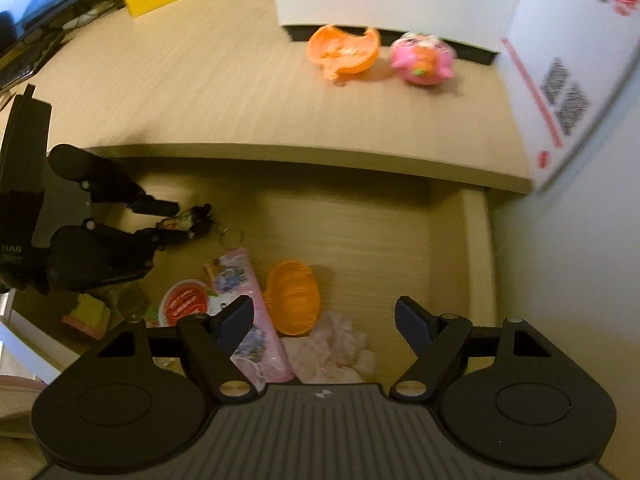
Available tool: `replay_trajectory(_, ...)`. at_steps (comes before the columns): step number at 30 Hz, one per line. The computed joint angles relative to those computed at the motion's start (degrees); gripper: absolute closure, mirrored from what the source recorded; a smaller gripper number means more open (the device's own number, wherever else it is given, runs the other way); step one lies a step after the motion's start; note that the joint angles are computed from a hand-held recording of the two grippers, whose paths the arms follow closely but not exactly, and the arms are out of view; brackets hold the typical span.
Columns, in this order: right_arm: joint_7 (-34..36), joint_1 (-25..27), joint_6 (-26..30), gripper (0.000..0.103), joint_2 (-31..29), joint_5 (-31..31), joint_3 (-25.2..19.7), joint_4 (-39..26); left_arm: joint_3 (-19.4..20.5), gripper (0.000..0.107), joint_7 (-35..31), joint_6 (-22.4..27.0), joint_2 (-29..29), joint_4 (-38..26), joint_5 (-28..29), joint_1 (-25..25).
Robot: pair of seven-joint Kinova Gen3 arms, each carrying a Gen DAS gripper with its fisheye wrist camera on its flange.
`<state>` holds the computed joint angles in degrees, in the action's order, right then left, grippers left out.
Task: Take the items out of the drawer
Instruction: 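Grasp the keychain figurine with the left tool while the right tool reaches into the drawer, then grasp the yellow cake toy with the right tool while the left tool lifts the figurine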
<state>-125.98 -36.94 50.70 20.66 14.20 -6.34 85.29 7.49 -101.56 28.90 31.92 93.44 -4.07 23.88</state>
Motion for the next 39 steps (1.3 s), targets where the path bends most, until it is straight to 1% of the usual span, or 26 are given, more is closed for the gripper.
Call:
replay_trajectory(1,0.9,0.5,0.3,0.025,1.0,-0.7,-0.3,-0.9,0.0,0.068,1.2,1.4,0.5,-0.9,1.3,-0.5)
replay_trajectory(3,1.8,0.8,1.6,0.025,2.9,-1.5,-0.3,-3.1,-0.1,0.073,2.6,1.4,0.7,-1.1,3.1,-1.1)
replay_trajectory(4,2.2,0.9,1.9,0.025,3.4,-2.0,-0.2,-3.8,0.4,0.073,2.6,0.3,0.4,-0.3,4.0,-1.7)
replay_trajectory(6,3.3,1.5,2.3,0.025,4.2,-3.2,-0.3,-4.7,2.3,0.076,1.2,1.0,0.2,-0.3,5.8,-3.5)
replay_trajectory(7,4.2,1.5,2.7,0.025,4.6,-4.2,0.1,-5.2,3.3,0.076,0.8,2.7,0.4,-1.0,6.7,-4.4)
replay_trajectory(9,8.0,1.1,2.9,0.025,5.0,-8.2,2.0,-6.0,3.7,0.076,2.0,7.4,0.7,-3.0,7.9,-4.9)
replay_trajectory(10,10.3,2.1,2.9,0.025,5.3,-10.4,1.3,-6.4,3.2,0.076,2.5,9.3,0.2,-3.5,8.5,-4.7)
replay_trajectory(11,12.6,3.7,2.8,0.025,5.6,-12.1,-0.2,-6.8,2.6,0.076,2.5,10.3,-0.8,-3.2,9.0,-4.7)
replay_trajectory(12,15.0,5.8,2.9,0.025,6.1,-13.6,-2.9,-7.4,2.3,0.076,3.2,10.4,-2.1,-2.3,8.8,-4.6)
replay_trajectory(13,17.3,7.0,3.3,0.026,6.6,-15.3,-4.4,-8.2,1.6,0.076,4.7,10.4,-3.6,-1.5,8.4,-3.9)
replay_trajectory(15,22.0,10.4,7.0,0.033,9.5,-18.1,-9.3,-12.5,0.9,0.076,7.6,9.7,-6.7,0.7,8.1,-3.3)
replay_trajectory(16,24.3,11.4,9.3,0.036,11.1,-19.3,-10.8,-14.9,0.7,0.076,9.0,9.3,-7.7,1.1,8.2,-3.5)
replay_trajectory(17,26.6,11.4,11.7,0.041,12.9,-20.7,-11.2,-17.4,-0.5,0.076,11.3,9.6,-9.1,1.7,7.7,-2.7)
replay_trajectory(19,30.3,9.3,16.3,0.043,16.6,-23.5,-9.0,-22.3,-0.6,0.076,15.1,8.7,-10.3,1.4,7.7,-2.5)
replay_trajectory(20,31.1,7.8,18.7,0.043,18.3,-23.7,-7.5,-24.8,-1.0,0.076,15.7,8.2,-11.1,1.9,8.2,-3.6)
replay_trajectory(23,30.7,3.8,25.7,0.043,22.6,-21.5,-3.7,-32.0,-2.1,0.076,19.9,4.9,-13.6,5.3,8.7,-3.9)
replay_trajectory(24,31.5,3.5,27.7,0.041,23.8,-21.4,-3.4,-34.4,-1.7,0.076,20.5,4.0,-13.8,5.7,9.0,-5.0)
replay_trajectory(25,31.9,3.3,28.9,0.041,24.4,-21.1,-3.4,-35.9,-1.5,0.076,21.3,3.2,-14.6,6.9,9.4,-5.5)
replay_trajectory(26,31.4,2.2,29.4,0.044,24.8,-19.9,-2.3,-37.0,-1.6,0.076,22.4,2.7,-15.4,7.9,9.5,-5.7)
replay_trajectory(28,30.1,-1.4,29.8,0.046,25.3,-16.3,1.4,-38.9,-1.9,0.076,24.7,2.0,-16.7,9.8,8.9,-5.9)
replay_trajectory(29,30.4,-1.8,30.1,0.045,25.5,-15.8,2.1,-39.5,-2.0,0.076,25.5,2.2,-17.5,10.3,8.7,-5.9)
replay_trajectory(30,30.4,-1.4,30.5,0.045,25.8,-16.3,1.7,-40.2,-1.4,0.076,25.5,2.6,-18.6,11.0,8.8,-6.9)
replay_trajectory(33,31.5,3.3,32.9,0.044,25.9,-21.8,-3.4,-40.7,-1.7,0.076,29.4,0.1,-19.4,13.6,7.7,-5.8)
replay_trajectory(34,32.2,3.6,33.7,0.043,26.3,-22.6,-3.8,-41.1,-1.0,0.076,29.6,-0.4,-19.9,14.4,8.1,-6.5)
replay_trajectory(36,32.2,1.8,36.2,0.039,27.6,-21.8,-2.2,-42.6,-1.0,0.076,30.5,-1.2,-20.4,15.2,8.0,-6.4)
replay_trajectory(39,31.8,-1.7,39.5,0.038,30.0,-18.3,0.0,-45.6,-1.4,0.076,32.9,-1.3,-21.1,15.6,5.9,-5.7)
